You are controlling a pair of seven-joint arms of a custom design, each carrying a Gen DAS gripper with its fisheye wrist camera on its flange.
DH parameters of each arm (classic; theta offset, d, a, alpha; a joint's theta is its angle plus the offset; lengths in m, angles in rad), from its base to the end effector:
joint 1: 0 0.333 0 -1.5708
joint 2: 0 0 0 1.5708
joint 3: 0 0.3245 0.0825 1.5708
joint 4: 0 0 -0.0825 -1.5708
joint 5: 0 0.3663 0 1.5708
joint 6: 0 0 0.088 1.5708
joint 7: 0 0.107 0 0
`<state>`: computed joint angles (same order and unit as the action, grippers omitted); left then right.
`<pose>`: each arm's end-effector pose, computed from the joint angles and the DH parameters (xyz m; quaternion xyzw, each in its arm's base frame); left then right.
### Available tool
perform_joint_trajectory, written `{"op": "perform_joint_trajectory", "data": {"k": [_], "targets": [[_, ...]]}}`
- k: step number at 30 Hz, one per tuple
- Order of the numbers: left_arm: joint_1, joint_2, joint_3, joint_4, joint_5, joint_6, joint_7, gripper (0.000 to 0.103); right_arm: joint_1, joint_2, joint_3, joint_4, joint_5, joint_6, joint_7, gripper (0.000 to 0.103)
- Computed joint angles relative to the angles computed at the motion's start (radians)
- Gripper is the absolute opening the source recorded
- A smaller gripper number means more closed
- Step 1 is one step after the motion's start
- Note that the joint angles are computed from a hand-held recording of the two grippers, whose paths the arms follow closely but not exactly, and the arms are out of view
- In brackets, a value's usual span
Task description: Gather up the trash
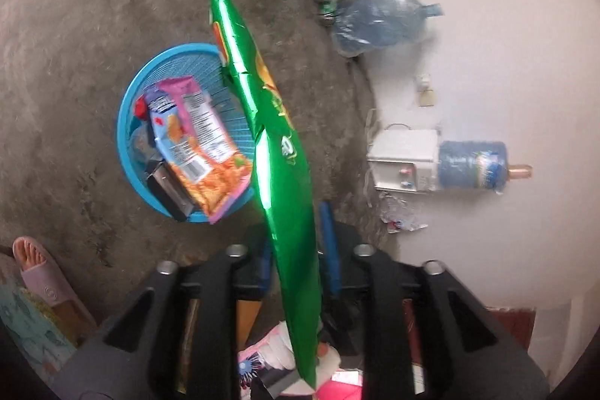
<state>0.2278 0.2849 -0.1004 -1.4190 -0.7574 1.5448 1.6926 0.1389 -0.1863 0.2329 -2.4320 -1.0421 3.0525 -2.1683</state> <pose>0.6216 0.0131 0.5673 0.6674 -0.6349 0.2572 0.2921 0.4152 0.2381 0.4567 -0.1896 0.8903 0.0076 0.4139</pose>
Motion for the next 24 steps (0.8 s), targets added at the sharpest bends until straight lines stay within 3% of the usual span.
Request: {"op": "perform_joint_trajectory", "data": {"k": [3, 6, 11, 14, 18, 20, 22, 24], "targets": [[-0.04, 0.003, 0.022, -0.066, 0.121, 0.087, -0.117, 0.05, -0.007, 0.014, 0.006, 0.006, -0.024, 0.018, 0.036, 0.062], [-0.016, -0.004, 0.029, -0.104, 0.1, 0.073, -0.161, 0.051, -0.009, 0.02, 0.009, 0.007, -0.047, 0.03, 0.074, 0.062], [0.012, -0.024, 0.027, -0.045, 0.095, 0.021, -0.078, 0.051, 0.0, 0.025, 0.002, 0.013, -0.09, 0.029, 0.121, 0.062], [0.044, -0.05, 0.029, 0.014, 0.059, -0.02, 0.038, 0.051, 0.017, 0.025, -0.008, 0.021, -0.088, 0.016, 0.109, 0.062], [0.113, -0.139, 0.063, 0.064, -0.01, -0.104, 0.276, 0.053, 0.072, 0.005, -0.019, 0.057, 0.005, -0.07, -0.053, 0.062], [0.152, -0.193, 0.1, 0.074, -0.043, -0.135, 0.381, 0.06, 0.111, 0.0, -0.018, 0.11, 0.071, -0.152, -0.201, 0.062], [0.187, -0.264, 0.148, 0.048, -0.067, -0.114, 0.474, 0.067, 0.149, 0.005, -0.004, 0.196, 0.11, -0.253, -0.349, 0.062], [0.209, -0.335, 0.194, 0.018, -0.06, -0.07, 0.551, 0.079, 0.183, 0.02, 0.016, 0.295, 0.111, -0.342, -0.473, 0.062]]}}
